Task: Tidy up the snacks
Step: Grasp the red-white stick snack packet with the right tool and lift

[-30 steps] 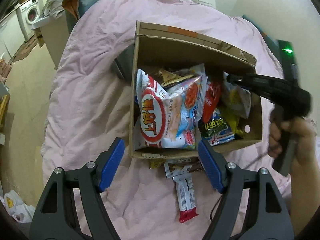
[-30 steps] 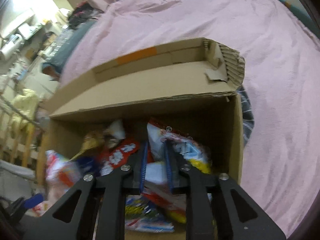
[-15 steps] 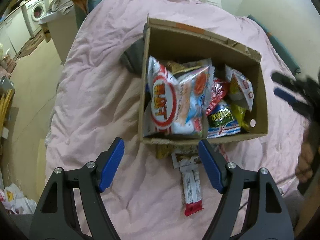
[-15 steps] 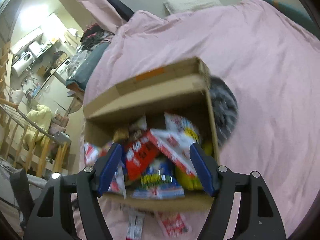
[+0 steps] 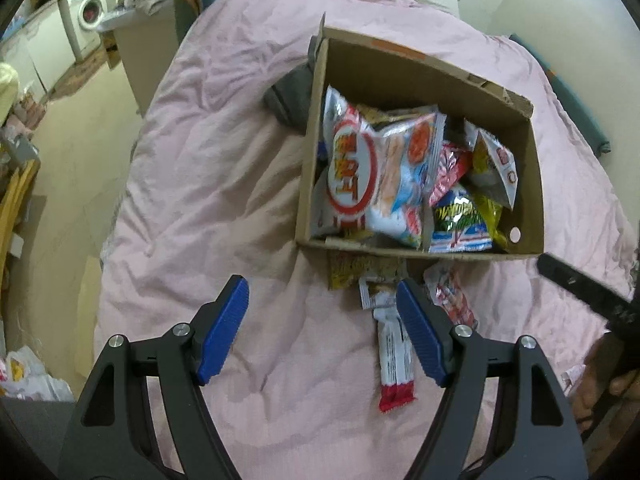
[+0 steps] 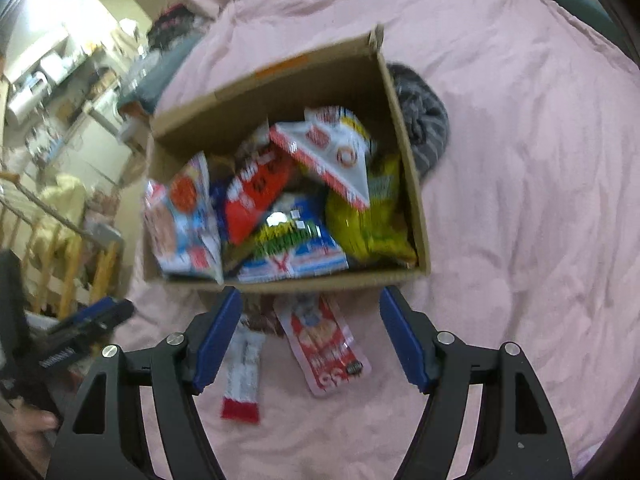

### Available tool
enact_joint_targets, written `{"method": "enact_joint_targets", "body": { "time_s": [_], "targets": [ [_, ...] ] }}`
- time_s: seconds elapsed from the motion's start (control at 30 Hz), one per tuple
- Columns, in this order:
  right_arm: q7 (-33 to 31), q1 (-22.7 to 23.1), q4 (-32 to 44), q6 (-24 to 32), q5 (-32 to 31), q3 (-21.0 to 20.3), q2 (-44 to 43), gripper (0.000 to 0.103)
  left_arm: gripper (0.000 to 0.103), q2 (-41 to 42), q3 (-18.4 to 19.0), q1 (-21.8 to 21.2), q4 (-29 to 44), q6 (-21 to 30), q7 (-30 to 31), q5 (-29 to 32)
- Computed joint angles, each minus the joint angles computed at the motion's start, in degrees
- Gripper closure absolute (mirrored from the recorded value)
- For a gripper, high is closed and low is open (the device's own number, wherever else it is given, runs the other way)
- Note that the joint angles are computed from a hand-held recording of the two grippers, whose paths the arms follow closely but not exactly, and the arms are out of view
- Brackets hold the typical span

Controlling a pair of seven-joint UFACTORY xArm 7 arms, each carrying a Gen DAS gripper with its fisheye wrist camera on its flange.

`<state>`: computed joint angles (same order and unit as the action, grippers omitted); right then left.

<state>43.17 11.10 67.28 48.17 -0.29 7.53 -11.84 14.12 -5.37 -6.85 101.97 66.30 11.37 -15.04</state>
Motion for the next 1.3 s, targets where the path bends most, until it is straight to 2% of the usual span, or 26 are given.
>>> {"method": "enact_joint_targets", "body": {
  "time_s": [0.1, 0.2, 0.3, 0.47, 0.7, 0.73, 0.8, 1.0, 1.13, 1.3],
  "targets": [
    [-1.8, 0.5, 2.5, 5.0, -0.6, 0.3, 3.5, 0.028, 0.03, -0.7, 0.5, 0.8, -1.0, 0.8, -0.6, -0.6],
    [-5.0, 1.4, 5.0, 8.3, 1.4, -0.1, 7.7, 0.025, 0.03, -1.4, 0.7, 1.3, -2.0, 1.3, -0.9, -0.9],
    [-4.7, 2.2, 8.4, 12.4, -0.9, 0.1, 12.1, 0.024, 0.03, -1.9, 0.8, 2.0, -2.8, 1.5, -0.7, -2.3],
    [-7.3, 3.0, 11.7, 14.3, 1.5, -0.4, 17.3, 0.024, 0.03, -3.0, 1.0, 1.9, -4.5, -0.6, 0.7, -1.0],
    [-7.2, 4.6, 15.4, 16.5, -1.5, -0.7, 21.0, 0.024, 0.03, -2.7, 1.4, 2.6, -4.6, -0.1, 1.1, -1.3],
    [-7.4, 4.7, 15.4, 16.4, -1.5, -0.7, 20.9, 0.025, 0.03, -2.7, 1.4, 2.6, -4.6, -0.1, 1.0, -1.2],
    [-8.0, 5.0, 15.7, 16.7, -1.4, -0.6, 21.1, 0.041, 0.03, -2.4, 1.3, 2.5, -4.5, 0.3, 0.7, -1.2],
    [-8.0, 4.8, 12.6, 14.9, 0.3, -0.7, 17.6, 0.05, 0.03, -2.9, 0.7, 1.4, -5.6, 0.3, 0.4, -0.3],
    [-7.5, 4.1, 8.4, 13.0, 3.8, -0.6, 13.8, 0.05, 0.03, -3.8, 0.2, -0.3, -7.8, -0.7, 0.9, 2.0],
    [-6.6, 4.1, 2.4, 10.6, 5.3, 0.0, 8.0, 0.05, 0.03, -4.4, -0.5, -2.3, -10.7, -0.5, 1.4, 4.7]
  ]
}}
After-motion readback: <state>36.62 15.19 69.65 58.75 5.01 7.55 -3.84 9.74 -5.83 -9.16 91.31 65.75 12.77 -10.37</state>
